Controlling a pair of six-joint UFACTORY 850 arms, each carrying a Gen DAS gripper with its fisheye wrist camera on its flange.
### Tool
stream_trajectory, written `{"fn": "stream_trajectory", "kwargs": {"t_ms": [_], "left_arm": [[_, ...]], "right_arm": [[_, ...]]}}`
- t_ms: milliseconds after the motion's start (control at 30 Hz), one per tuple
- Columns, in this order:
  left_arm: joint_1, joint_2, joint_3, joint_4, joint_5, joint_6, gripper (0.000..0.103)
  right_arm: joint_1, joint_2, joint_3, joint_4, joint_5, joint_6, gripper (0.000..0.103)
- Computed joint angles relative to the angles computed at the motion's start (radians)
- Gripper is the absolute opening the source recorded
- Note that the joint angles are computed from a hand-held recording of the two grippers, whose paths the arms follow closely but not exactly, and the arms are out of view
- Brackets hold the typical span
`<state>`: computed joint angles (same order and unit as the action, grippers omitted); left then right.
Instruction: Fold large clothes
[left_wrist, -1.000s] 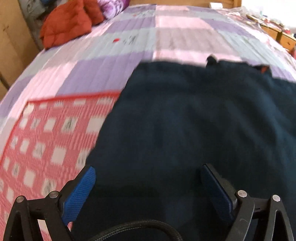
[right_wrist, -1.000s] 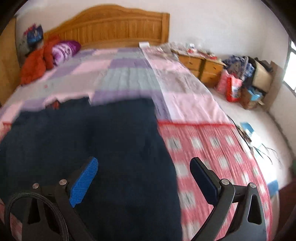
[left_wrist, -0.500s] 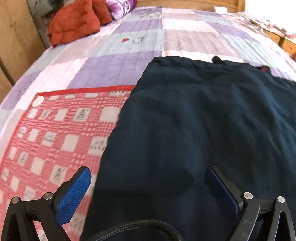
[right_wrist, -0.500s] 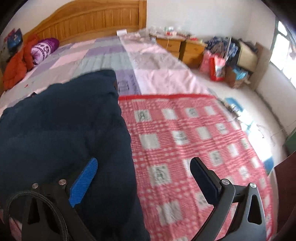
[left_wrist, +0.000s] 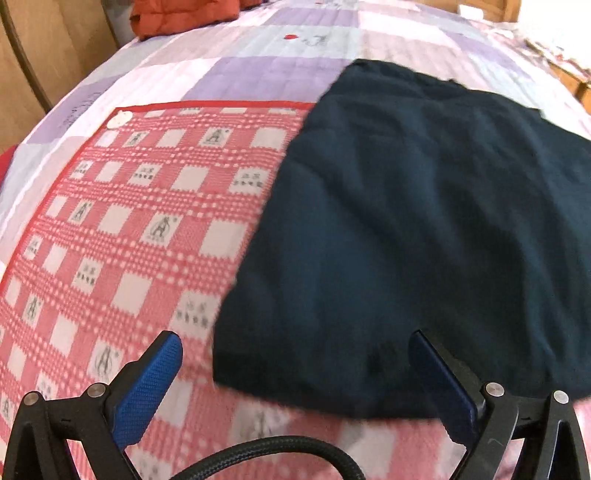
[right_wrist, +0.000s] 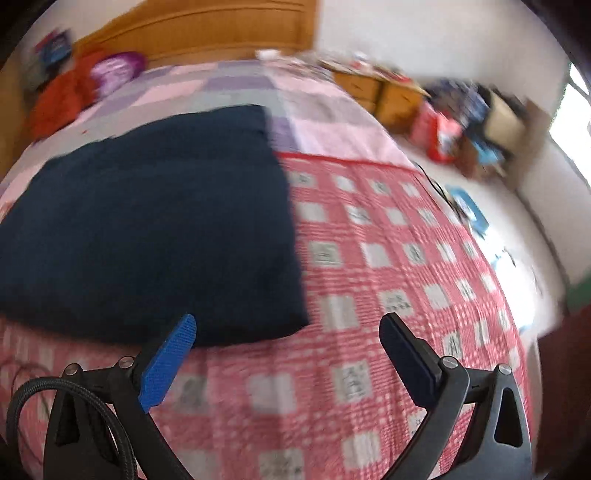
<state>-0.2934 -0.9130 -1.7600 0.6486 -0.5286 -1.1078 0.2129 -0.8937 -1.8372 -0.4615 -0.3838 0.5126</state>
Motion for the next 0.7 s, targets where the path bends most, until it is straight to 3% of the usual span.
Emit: {"fn": "stream_trajectory", "kwargs": {"t_ms": [133,233,300,367,433,600,700], "left_arm": [[-0.018,0.038,0.066,0.023,0.027,-0.024,0.102],[-0.005,-0.012,0.015,-0.035,-0.002,0.024,0.102],[0.008,-0.075,-0.058,-0.084,-0.066,0.086,0.102],[0.029,-0.108,-0.093,-0.152,-0.085,0.138,0.102],[0.035,-0.096,-0.073,-0.143,-0.078,0.124,0.102],[0.037,0.009,0.107,0.013,-0.068,-0.067,0.102],[0.054,0.027,0.161,-0.027,-0.070,-0.075,0.101]], "right_arm": [[0.026,0.035,0.050,0.085,0.038,-0.066,0.102],[0.033,-0.015,-0.009,0.140,0.018,-0.124,0.102],[0.026,-0.077,-0.088,0.154,-0.048,-0.135,0.102],[0.008,-0.181,-0.229,0.136,-0.209,-0.092,0.101],[-0.013,-0.215,-0.278,0.152,-0.269,-0.067,0.101],[-0.003,-0.054,-0.033,0.045,-0.093,-0.014,0.101],[0.019,0.009,0.065,0.011,-0.044,-0.017,0.101]]}}
